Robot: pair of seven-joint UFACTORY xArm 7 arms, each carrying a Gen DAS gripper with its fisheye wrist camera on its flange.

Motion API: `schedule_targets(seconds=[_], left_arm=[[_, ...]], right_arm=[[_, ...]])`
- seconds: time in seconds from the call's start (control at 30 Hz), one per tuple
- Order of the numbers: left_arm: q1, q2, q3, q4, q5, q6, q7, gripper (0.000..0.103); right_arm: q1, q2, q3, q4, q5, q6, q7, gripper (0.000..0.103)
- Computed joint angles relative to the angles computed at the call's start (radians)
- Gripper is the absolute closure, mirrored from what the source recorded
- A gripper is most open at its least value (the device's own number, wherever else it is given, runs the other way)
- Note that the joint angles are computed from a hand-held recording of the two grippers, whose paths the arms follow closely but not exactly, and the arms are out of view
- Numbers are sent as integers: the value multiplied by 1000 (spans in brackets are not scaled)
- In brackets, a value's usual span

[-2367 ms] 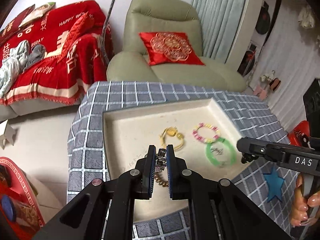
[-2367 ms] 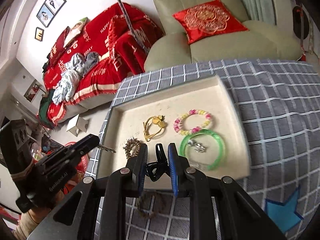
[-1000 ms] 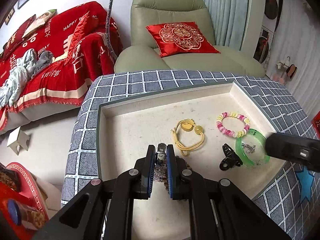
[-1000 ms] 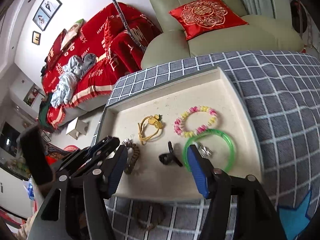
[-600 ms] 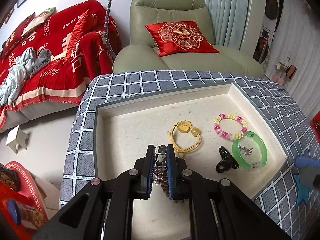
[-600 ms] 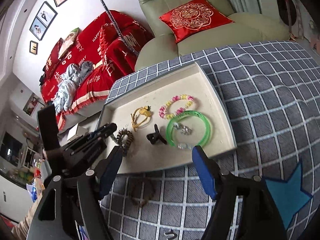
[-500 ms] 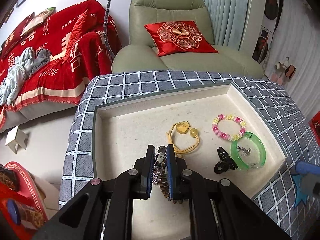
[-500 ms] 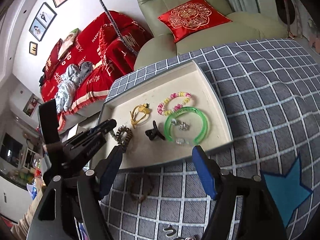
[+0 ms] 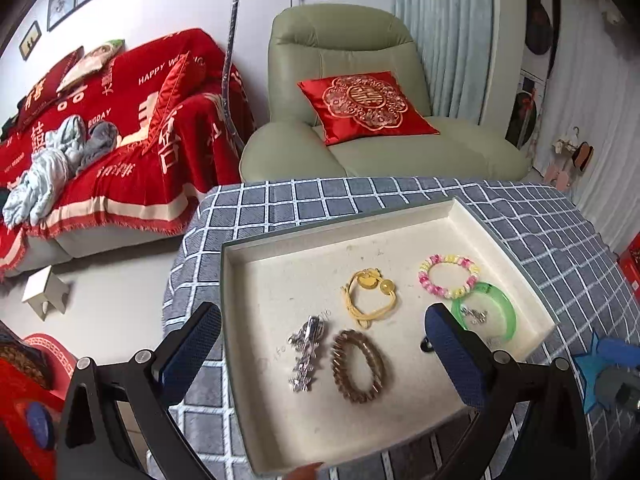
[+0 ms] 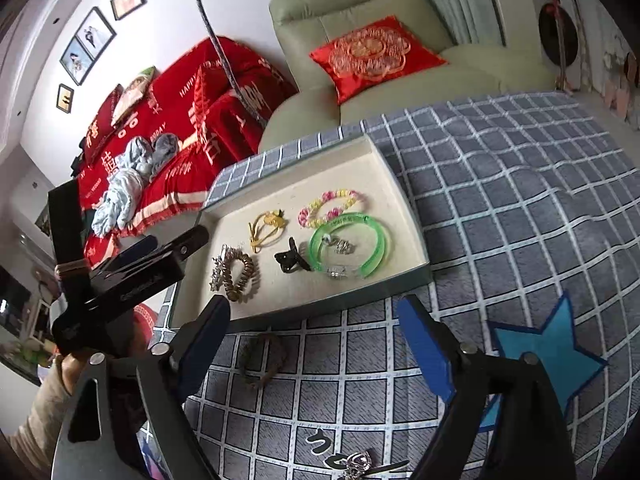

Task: Organize jewelry
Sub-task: 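Move both grippers out of the tray toward the braided bracelet and heart pendant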

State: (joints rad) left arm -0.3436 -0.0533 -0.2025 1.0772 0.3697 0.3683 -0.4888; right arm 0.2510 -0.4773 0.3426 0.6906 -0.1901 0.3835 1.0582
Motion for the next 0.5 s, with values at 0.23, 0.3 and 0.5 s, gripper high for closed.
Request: schedule_targets(seconds=[0.23, 0.3, 0.5], left_arm=[[-35, -139, 14, -134, -183, 14, 186, 0], [-51, -180, 14, -179, -250, 13, 237, 0], [-94, -268, -12, -289, -352, 34, 302, 0]], right_arm=[[92, -60, -43, -27, 101, 118, -57, 14], [106, -83, -35, -49, 121, 139, -51, 14], [146, -129, 19, -98, 137, 239, -3, 14]])
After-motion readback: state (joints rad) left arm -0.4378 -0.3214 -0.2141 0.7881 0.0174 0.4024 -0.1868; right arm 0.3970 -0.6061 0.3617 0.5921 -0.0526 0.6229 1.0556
